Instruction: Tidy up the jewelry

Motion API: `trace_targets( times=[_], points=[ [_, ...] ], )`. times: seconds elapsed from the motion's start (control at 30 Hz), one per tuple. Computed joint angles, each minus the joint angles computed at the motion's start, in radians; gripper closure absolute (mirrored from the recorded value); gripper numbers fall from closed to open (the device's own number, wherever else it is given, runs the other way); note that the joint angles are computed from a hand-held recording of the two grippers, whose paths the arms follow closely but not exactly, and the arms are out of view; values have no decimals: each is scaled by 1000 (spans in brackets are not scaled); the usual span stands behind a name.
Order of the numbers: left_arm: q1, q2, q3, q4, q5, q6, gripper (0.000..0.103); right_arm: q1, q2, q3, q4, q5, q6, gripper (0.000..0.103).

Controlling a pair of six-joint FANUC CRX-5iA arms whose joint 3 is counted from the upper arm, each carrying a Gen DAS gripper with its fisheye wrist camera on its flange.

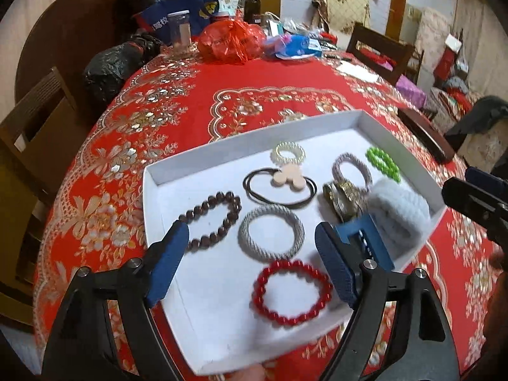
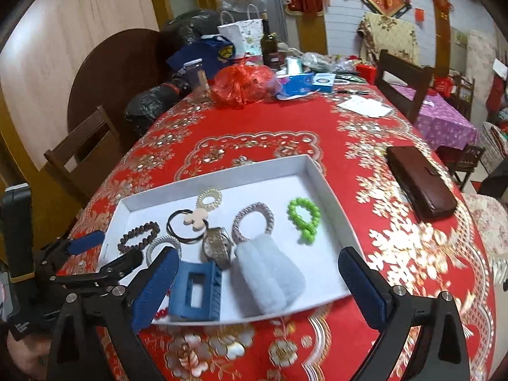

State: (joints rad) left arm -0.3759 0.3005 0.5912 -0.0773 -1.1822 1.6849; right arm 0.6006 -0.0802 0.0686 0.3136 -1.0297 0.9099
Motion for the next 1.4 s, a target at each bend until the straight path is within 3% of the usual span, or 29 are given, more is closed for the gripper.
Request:
trace_targets(
  times=[0.17,0.3,0.4,0.53,0.73,0.97,1.1,1.4],
  points=[
    [-47,-52,-28,-105,-14,-20,21,50,-78,-114,119,-11,-100,3],
    [-49,-122,-105,-104,28,-22,19,122,-139,-206,283,-26,-192,3],
    [-53,-181,-166,-112,71,14,4,170,-175,-265,398,-44,-264,3],
    [-33,-231,-234,-35,92,25,0,190,-210,-295,396,-45,-314,3],
    [-39,-246,-262,1,61,53,0,190,-243,-276,210,-19,-257,3],
    [-79,-250,-248,-38,-4,61,0,259,-272,-312,299,-59,-331,3],
    [-134,-229,-202,-126,-74,86,0,256,-258,-298,274,-99,-311,3],
    [-137,-245,-236,-97,-69,82,0,270,-236,-281,235,-192,-319,3]
  ],
)
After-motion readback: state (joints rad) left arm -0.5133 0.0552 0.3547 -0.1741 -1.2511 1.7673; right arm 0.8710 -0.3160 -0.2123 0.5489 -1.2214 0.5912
